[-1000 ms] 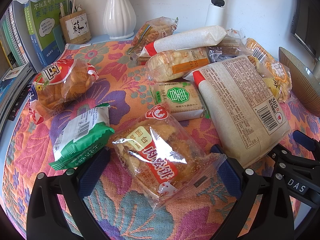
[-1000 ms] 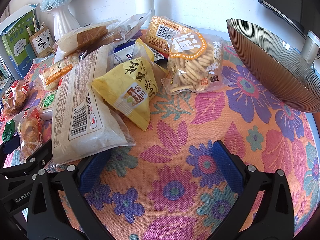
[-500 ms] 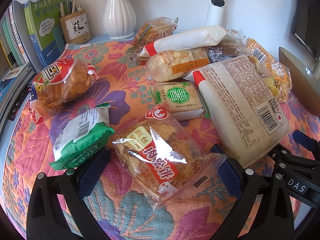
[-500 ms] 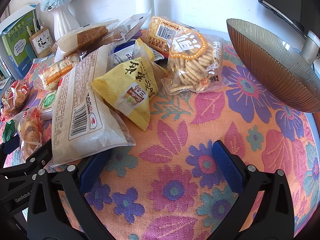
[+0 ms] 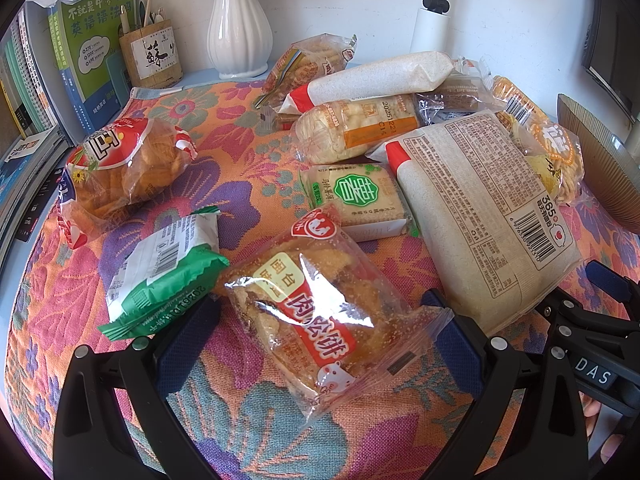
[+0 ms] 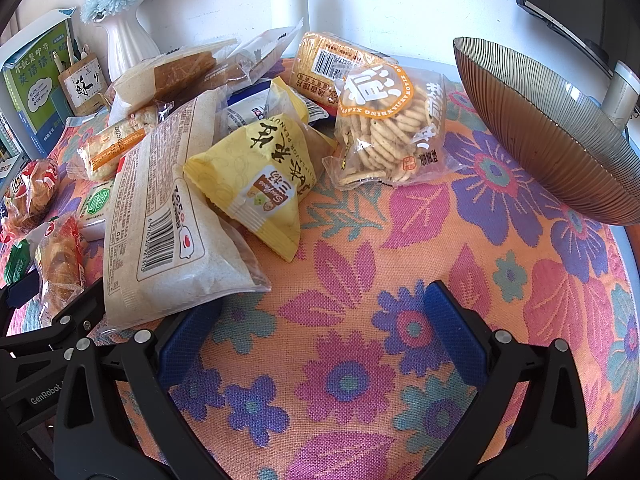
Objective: Organize snacks
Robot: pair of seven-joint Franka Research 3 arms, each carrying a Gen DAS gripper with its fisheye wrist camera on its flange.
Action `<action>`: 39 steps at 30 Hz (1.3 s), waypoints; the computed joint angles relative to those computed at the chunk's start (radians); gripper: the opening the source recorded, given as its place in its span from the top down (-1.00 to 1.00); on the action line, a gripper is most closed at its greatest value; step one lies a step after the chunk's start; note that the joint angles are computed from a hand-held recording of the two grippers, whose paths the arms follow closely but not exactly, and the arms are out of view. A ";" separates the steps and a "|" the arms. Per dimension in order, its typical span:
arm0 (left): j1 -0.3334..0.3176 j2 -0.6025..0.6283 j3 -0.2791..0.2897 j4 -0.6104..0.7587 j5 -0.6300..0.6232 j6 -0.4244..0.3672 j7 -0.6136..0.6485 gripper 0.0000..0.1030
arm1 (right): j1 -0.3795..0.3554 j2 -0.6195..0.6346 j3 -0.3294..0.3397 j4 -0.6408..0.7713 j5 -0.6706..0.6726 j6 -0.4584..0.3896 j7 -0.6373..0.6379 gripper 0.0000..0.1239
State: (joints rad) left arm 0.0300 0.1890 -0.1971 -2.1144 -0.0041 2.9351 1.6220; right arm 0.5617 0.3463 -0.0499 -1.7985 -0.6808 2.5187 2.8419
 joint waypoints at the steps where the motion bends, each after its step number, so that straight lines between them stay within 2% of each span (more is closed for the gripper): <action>1: 0.000 0.000 0.000 0.000 0.000 0.000 0.000 -0.91 | 0.000 0.000 0.000 0.000 0.000 0.000 0.000 -0.62; 11: -0.010 0.001 0.006 0.005 0.020 -0.012 -0.013 -0.91 | -0.006 -0.009 0.009 -0.003 0.022 -0.011 -0.025 -0.62; 14: 0.007 -0.017 -0.011 -0.010 -0.015 -0.031 0.028 -0.91 | -0.012 -0.010 0.014 -0.003 0.036 -0.005 -0.047 -0.62; 18: 0.033 -0.093 -0.033 -0.089 -0.154 -0.051 0.174 -0.91 | -0.046 -0.062 0.041 -0.082 0.106 0.060 -0.167 -0.62; 23: 0.011 -0.196 0.045 -0.140 -0.287 -0.160 0.221 -0.91 | -0.077 -0.157 0.087 -0.185 0.205 0.128 -0.361 -0.62; 25: 0.010 -0.195 0.080 -0.113 -0.299 -0.165 0.158 -0.91 | -0.066 -0.192 0.083 -0.204 0.148 0.161 -0.350 -0.62; 26: 0.010 -0.185 0.091 -0.092 -0.344 -0.161 0.160 -0.90 | -0.063 -0.199 0.084 -0.203 0.119 0.184 -0.345 -0.62; 28: 0.016 -0.144 0.102 -0.028 -0.374 -0.181 0.142 -0.90 | -0.073 -0.184 0.095 -0.177 0.125 0.232 -0.387 -0.62; 30: 0.032 -0.101 0.098 0.040 -0.396 -0.232 0.137 -0.90 | -0.075 -0.148 0.105 -0.128 0.175 0.213 -0.449 -0.62; 32: 0.049 -0.063 0.085 0.087 -0.433 -0.243 0.144 -0.90 | -0.091 -0.105 0.127 -0.080 0.222 0.199 -0.514 -0.62; 36: 0.050 0.053 0.079 0.197 -0.265 -0.300 -0.014 -0.90 | -0.084 0.057 0.113 0.114 0.399 0.127 -0.638 -0.62; 37: 0.030 0.048 0.089 0.181 -0.207 -0.252 -0.040 -0.90 | -0.076 0.087 0.105 0.154 0.420 0.098 -0.653 -0.62; 39: 0.019 0.043 0.089 0.151 -0.117 -0.205 -0.086 -0.86 | -0.032 0.144 0.064 0.237 0.399 0.030 -0.660 -0.62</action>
State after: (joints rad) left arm 0.0489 0.2317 -0.1076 -1.9632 -0.1212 2.7305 1.5362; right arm 0.5301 0.4905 0.0145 -1.5618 -0.2822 2.5490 2.1822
